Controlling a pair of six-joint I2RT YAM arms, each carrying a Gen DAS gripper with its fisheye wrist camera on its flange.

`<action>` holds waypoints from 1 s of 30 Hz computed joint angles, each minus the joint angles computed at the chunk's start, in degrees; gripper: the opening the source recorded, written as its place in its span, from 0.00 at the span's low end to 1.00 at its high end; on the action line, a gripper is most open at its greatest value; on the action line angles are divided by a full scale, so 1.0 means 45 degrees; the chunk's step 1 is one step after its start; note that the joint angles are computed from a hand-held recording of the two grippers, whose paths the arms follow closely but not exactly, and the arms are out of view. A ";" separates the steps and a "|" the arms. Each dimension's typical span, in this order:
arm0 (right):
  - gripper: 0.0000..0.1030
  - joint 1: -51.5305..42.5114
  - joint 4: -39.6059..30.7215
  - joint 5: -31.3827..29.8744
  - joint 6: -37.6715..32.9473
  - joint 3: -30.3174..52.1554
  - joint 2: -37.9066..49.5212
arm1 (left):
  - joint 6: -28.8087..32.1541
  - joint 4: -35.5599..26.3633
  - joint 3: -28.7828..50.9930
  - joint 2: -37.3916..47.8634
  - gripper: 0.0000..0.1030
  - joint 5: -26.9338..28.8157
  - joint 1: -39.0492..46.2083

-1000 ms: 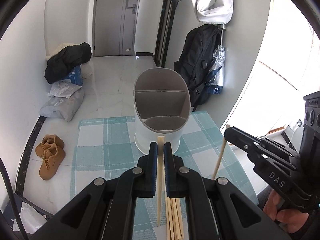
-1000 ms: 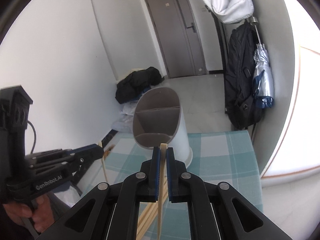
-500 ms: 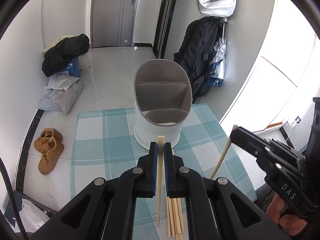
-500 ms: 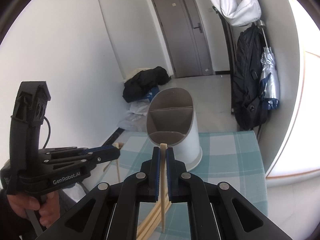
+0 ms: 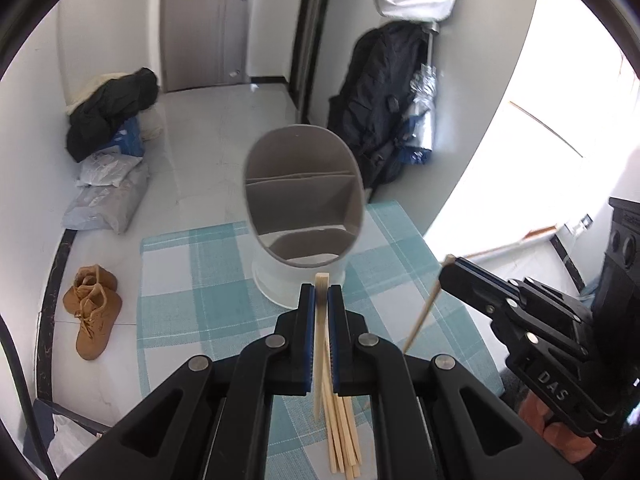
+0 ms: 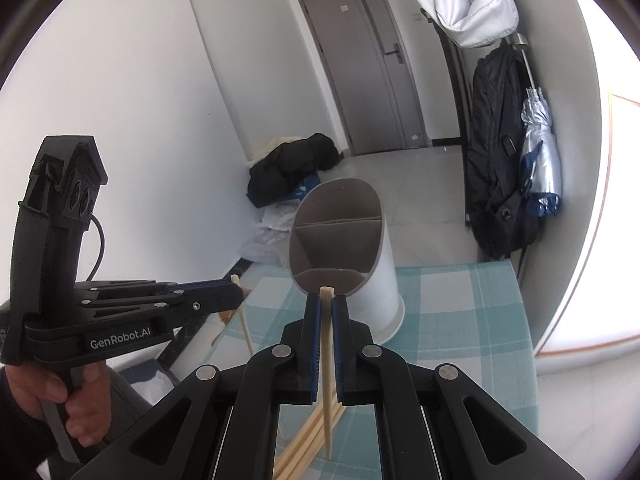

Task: Organize utensils
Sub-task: 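Carry both held chopsticks upright over the white utensil holder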

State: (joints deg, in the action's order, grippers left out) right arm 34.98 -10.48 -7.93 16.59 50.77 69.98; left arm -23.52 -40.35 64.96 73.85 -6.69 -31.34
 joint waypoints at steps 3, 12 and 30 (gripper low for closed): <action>0.05 -0.0276 0.0061 -0.0346 0.0121 0.0046 0.0101 | 0.0274 -0.0165 0.0287 0.0152 0.02 0.0103 -0.0024; 0.04 -0.0481 0.0368 -0.0649 0.0145 0.0012 0.0034 | 0.0686 -0.0422 0.0989 0.0566 0.02 0.0600 0.0098; 0.04 -0.0611 -0.0733 -0.0335 -0.0152 0.2238 0.0393 | 0.1470 -0.2172 0.4991 0.1631 0.02 0.0927 0.0859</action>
State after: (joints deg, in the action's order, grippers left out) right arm 32.23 -13.77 -9.43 15.91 60.84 71.75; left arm -16.91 -50.12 87.42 81.19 -2.52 -27.47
